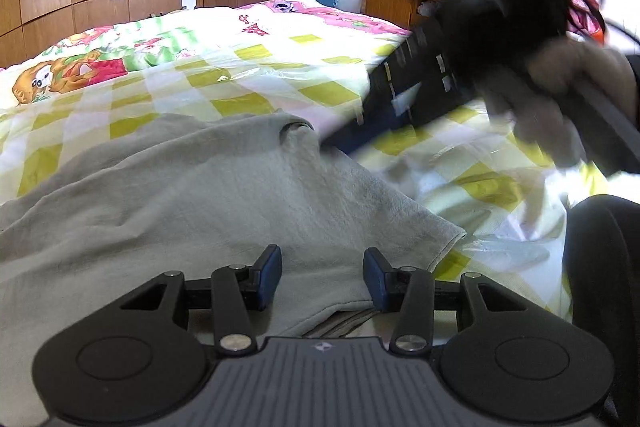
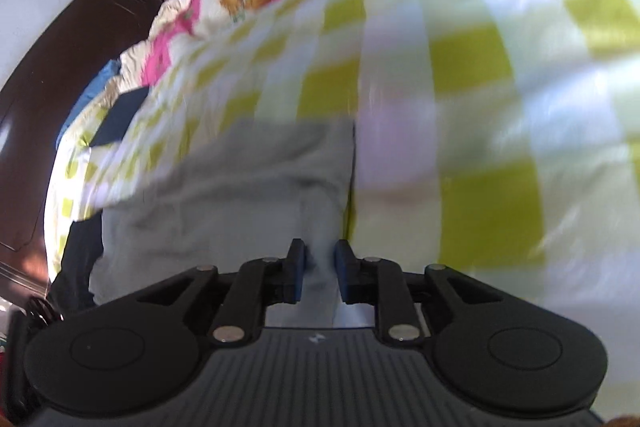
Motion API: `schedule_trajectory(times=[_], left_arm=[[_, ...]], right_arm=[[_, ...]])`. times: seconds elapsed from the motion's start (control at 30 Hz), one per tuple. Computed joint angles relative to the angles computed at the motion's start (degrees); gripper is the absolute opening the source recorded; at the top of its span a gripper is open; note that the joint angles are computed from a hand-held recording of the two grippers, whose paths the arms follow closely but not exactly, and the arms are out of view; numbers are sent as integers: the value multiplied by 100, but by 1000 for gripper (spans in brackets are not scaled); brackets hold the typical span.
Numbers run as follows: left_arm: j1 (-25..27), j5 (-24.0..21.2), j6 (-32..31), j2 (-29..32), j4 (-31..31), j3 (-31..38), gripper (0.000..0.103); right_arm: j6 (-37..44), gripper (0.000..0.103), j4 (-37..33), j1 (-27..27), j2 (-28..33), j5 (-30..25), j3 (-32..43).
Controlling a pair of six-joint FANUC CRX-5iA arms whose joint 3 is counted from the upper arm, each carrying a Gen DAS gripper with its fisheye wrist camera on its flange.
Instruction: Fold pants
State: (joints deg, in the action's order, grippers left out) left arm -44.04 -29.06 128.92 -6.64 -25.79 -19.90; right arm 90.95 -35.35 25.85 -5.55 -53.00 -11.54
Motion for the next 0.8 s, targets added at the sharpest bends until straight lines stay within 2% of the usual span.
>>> schedule_trajectory(times=[0.07,0.13,0.17,0.27,0.4,0.5,0.53,0.6,0.7,0.8], left_arm=[[11,-34,-95,8,66,11,58],[28,-62,-242,9,149,14,58],[40,-73,-299,6,200,7,58],[-30,-215,-149,63,29,91,57],[23,-108,-117,51,47,16,57],[-84,-45,185,39,-237,-30,57],[-62,2,175,16,-206,-69,57],[-41,3,126,8,-135,-74,57],[-97,-106,220,25,-208,-4,57],[-67,42,223,-52,-219,-114,57]], right_arm=[[100,20,-374,-104,159,86,41],[677,20,-1176,-393,454,-15,300],[787,18,-1312,-389,572,98,386],[696,10,-1297,-285,992,245,723],[567,10,-1383,-459,1095,222,928],[224,8,-799,-261,975,974,776],[127,2,-779,-261,1011,1236,798],[237,2,-1137,-451,1191,1212,1075],[516,7,-1178,-501,1056,993,1150],[1219,7,-710,-348,663,625,944]])
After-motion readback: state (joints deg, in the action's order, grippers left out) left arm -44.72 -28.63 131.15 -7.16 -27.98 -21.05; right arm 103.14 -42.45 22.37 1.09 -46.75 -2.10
